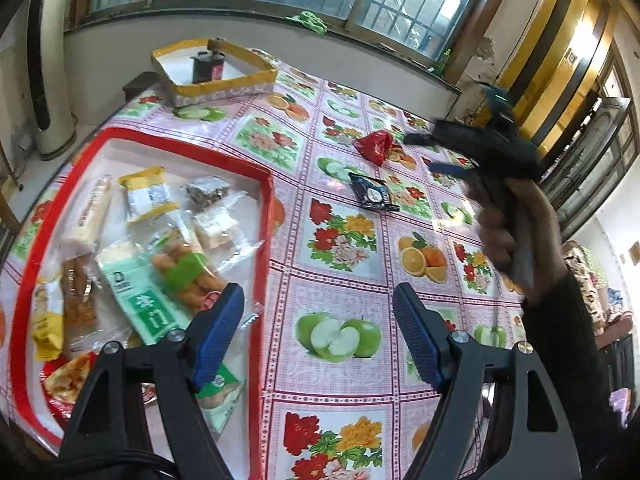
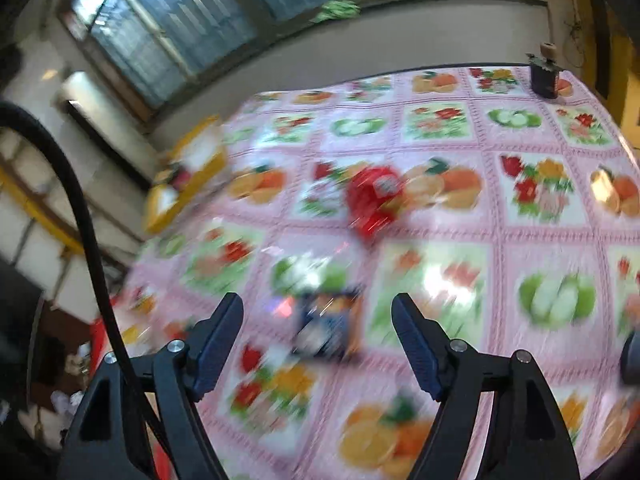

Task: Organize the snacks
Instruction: 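Grasp the red snack bag with the right gripper while the left gripper reaches the blue Danisa packet, then carry the blue Danisa packet into the tray with the left gripper while the right gripper carries the red bag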

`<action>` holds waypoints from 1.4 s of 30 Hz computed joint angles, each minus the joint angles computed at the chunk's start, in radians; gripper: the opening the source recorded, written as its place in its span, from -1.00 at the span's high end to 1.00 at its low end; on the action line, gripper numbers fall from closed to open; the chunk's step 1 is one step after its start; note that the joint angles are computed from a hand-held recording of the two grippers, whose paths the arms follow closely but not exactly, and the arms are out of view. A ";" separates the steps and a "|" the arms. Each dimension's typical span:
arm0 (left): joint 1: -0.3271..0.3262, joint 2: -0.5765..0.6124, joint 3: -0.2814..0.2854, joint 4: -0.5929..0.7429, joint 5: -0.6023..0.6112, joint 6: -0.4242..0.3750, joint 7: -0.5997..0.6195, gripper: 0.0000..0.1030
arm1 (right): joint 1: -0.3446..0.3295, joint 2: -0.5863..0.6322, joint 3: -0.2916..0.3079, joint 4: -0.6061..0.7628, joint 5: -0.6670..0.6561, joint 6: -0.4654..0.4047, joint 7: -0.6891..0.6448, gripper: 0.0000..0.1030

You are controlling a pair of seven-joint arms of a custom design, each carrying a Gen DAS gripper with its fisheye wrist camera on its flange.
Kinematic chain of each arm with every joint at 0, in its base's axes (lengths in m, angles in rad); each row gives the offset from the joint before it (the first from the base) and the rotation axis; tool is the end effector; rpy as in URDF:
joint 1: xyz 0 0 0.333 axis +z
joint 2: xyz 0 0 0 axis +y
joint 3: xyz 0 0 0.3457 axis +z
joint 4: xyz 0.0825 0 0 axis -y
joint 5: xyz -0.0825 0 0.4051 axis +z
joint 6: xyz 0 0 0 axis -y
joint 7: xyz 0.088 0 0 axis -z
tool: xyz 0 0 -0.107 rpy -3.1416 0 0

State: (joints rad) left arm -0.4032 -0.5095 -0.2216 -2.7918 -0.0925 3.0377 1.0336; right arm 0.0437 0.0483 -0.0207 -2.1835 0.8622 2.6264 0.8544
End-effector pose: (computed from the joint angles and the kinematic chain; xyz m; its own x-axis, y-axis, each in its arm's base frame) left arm 0.3297 -0.2311 0.4511 -0.1233 -0.9408 0.3158 -0.7907 -0.0992 -0.6042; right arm 0.5870 -0.0045 0.4192 0.1534 -0.9217 -0.3562 -0.8630 0.0506 -0.5027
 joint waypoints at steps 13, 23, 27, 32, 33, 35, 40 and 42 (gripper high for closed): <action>-0.022 0.057 0.037 0.027 -0.046 -0.018 0.047 -0.50 | -0.055 0.267 0.060 0.242 -0.254 -0.005 0.377 0.00; -0.014 0.171 -0.029 0.162 -0.016 -0.072 0.026 -0.50 | -0.080 -0.156 0.006 -0.204 0.172 0.038 -0.009 0.06; 0.055 0.305 -0.092 0.297 0.081 -0.125 -0.018 -0.50 | -0.028 -0.275 -0.081 -0.319 0.333 0.066 -0.217 0.06; 0.090 0.521 -0.104 0.518 0.260 -0.211 -0.105 -0.50 | -0.026 -0.238 -0.160 -0.293 0.459 -0.053 -0.318 0.06; 0.082 0.575 -0.092 0.571 0.256 -0.228 -0.095 -0.50 | -0.035 -0.231 -0.158 -0.288 0.450 -0.070 -0.301 0.06; 0.057 0.647 -0.056 0.641 0.316 -0.244 -0.136 -0.50 | -0.049 -0.228 -0.147 -0.291 0.433 -0.063 -0.266 0.06; 0.009 0.767 0.008 0.771 0.403 -0.274 -0.247 -0.50 | -0.059 -0.257 -0.142 -0.319 0.411 -0.016 -0.222 0.06; -0.026 0.808 0.039 0.828 0.446 -0.326 -0.301 -0.49 | -0.058 -0.255 -0.147 -0.316 0.404 -0.035 -0.215 0.06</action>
State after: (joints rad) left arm -0.4290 0.2982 -0.1827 -1.9633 0.3532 2.7112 0.7322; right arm -0.0142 -0.2068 -0.1679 -2.4996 1.2666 2.5914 0.6391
